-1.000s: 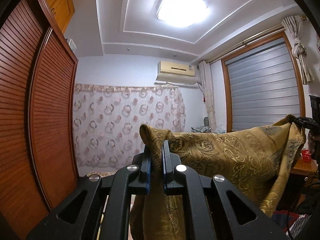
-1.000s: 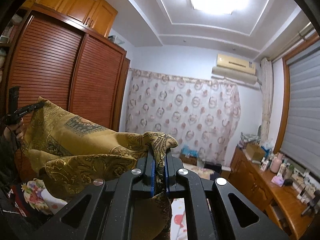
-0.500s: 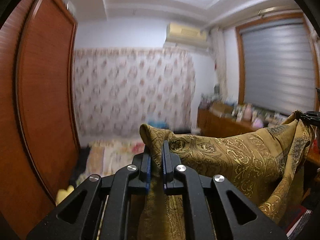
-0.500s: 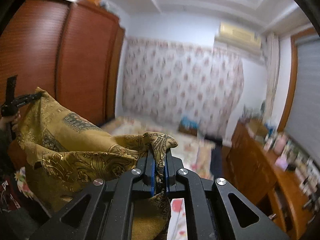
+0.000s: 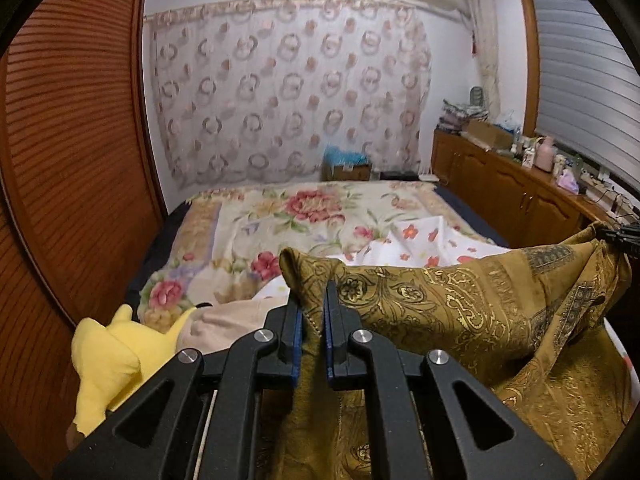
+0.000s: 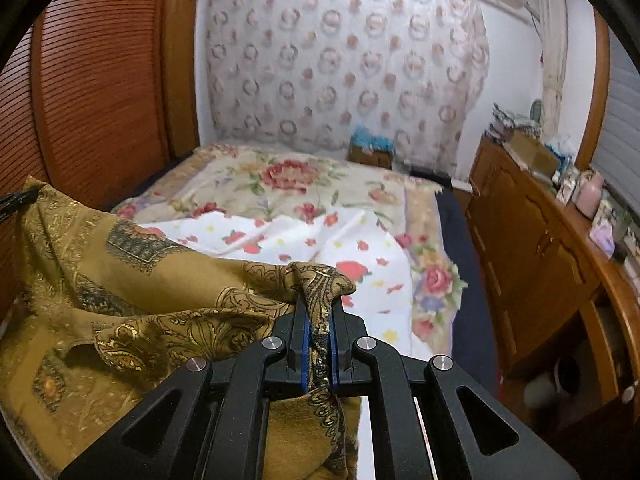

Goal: Fold small clothes
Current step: 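Lower the lifted shirt flat onto the bed and open both tools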

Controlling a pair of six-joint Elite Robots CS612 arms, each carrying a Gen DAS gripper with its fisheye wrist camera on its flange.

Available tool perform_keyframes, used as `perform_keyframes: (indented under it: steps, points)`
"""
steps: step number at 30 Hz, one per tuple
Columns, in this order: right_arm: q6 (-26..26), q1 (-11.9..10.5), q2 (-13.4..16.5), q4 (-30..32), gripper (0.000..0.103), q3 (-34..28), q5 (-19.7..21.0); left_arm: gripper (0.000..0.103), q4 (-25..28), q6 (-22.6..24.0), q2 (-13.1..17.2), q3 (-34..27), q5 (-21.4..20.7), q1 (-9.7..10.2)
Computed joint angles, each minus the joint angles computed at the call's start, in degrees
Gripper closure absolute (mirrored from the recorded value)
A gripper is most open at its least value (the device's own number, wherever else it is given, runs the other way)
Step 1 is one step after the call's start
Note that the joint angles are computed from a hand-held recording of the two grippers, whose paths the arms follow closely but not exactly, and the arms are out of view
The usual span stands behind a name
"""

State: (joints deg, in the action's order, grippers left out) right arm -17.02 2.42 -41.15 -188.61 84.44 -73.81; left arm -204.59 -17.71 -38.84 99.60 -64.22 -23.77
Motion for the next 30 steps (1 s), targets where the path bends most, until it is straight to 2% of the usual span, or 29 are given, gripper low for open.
perform_keyframes:
  steps: [3, 4, 5, 7, 9, 10, 11, 13, 17, 22, 26, 30]
  points:
    - [2.4, 0.6, 0.2, 1.5, 0.091, -0.9, -1.9, 0.088, 4.2, -0.8, 0.5, -1.6, -0.5, 0.52]
    - [3.1, 0.7, 0.1, 1.4, 0.082, -0.4, -2.7, 0.081, 6.6, -0.8, 0.3, -1.9, -0.8, 0.62]
    - [4.2, 0.7, -0.4, 1.1, 0.075, 0.6, -3.6, 0.07, 7.2, -0.8, 0.2, -1.9, -0.9, 0.72]
    - [5.2, 0.9, -0.4, 1.6, 0.072, 0.4, -3.7, 0.055, 6.1, -1.2, -0.1, -1.2, -2.2, 0.85]
    - [4.8, 0.8, -0.8, 1.2, 0.071, 1.5, -1.9, 0.045, 6.0, -1.3, -0.6, -0.3, -3.7, 1.01]
    - [4.6, 0.8, -0.9, 1.1, 0.069, 1.9, -1.6, 0.035, 6.3, -1.6, -0.9, 0.4, -4.4, 0.93]
    - [4.5, 0.7, -1.2, 1.0, 0.064, 2.5, -1.0, 0.029, 6.0, -1.5, -1.0, 0.8, -5.0, 0.89]
    - [4.1, 0.4, -1.5, 0.5, 0.06, 3.5, 0.7, 0.029, 5.4, -1.3, -1.5, 2.5, -5.8, 0.47]
    - [2.6, 0.0, -1.9, 0.1, 0.058, 5.4, 3.9, 0.028, 5.4, -2.5, -2.0, 5.1, -5.8, -0.38]
    - [2.1, 0.9, -2.1, 1.3, 0.058, 5.4, 6.0, 0.028, 6.8, -4.4, -1.9, 6.6, -6.8, -0.83]
    - [2.6, 1.8, -0.9, 2.8, 0.057, 3.7, 7.8, 0.028, 7.4, -5.5, -2.1, 7.5, -7.1, -0.93]
    - [-0.2, 2.9, 0.1, 5.1, 0.057, 2.4, 8.5, 0.028, 6.2, -6.3, -2.2, 9.0, -7.3, -0.94]
